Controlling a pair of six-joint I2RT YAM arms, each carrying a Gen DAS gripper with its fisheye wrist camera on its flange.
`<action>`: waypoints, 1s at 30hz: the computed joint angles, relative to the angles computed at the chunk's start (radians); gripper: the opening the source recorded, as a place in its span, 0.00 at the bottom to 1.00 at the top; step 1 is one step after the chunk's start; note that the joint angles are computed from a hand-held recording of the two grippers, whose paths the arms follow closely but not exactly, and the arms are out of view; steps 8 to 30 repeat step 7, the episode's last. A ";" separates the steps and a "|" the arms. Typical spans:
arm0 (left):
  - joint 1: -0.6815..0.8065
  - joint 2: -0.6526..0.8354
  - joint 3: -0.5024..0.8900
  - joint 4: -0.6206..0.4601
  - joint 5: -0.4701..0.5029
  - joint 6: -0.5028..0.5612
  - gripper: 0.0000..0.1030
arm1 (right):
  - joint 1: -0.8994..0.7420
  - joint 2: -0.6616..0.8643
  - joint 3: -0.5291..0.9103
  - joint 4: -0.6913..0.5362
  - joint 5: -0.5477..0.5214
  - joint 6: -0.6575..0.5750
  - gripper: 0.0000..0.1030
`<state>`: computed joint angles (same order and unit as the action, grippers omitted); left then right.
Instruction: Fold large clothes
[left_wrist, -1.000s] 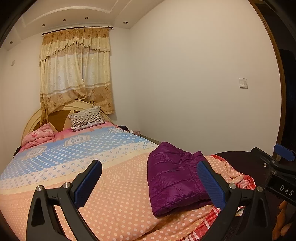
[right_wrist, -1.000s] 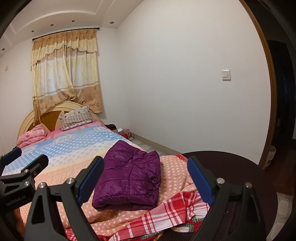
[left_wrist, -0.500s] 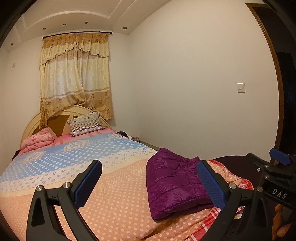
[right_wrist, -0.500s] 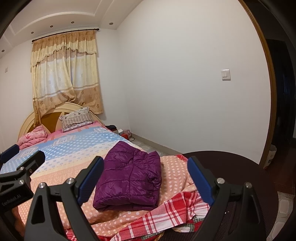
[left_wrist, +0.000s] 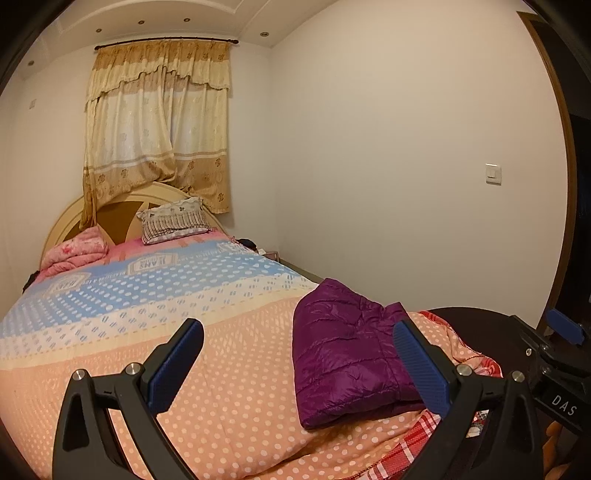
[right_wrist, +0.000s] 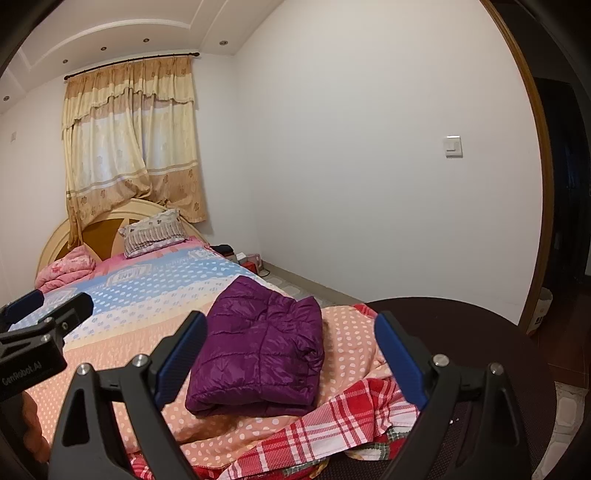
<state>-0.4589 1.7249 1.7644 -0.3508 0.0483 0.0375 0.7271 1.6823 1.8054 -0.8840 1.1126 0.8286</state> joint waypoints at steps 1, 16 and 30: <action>0.000 -0.009 -0.020 0.023 -0.012 -0.008 0.99 | 0.002 0.006 0.008 -0.008 0.000 0.005 0.91; 0.004 -0.006 -0.024 0.048 -0.056 -0.005 0.99 | -0.014 -0.012 -0.018 0.007 -0.029 0.009 0.91; 0.004 -0.006 -0.024 0.048 -0.056 -0.005 0.99 | -0.014 -0.012 -0.018 0.007 -0.029 0.009 0.91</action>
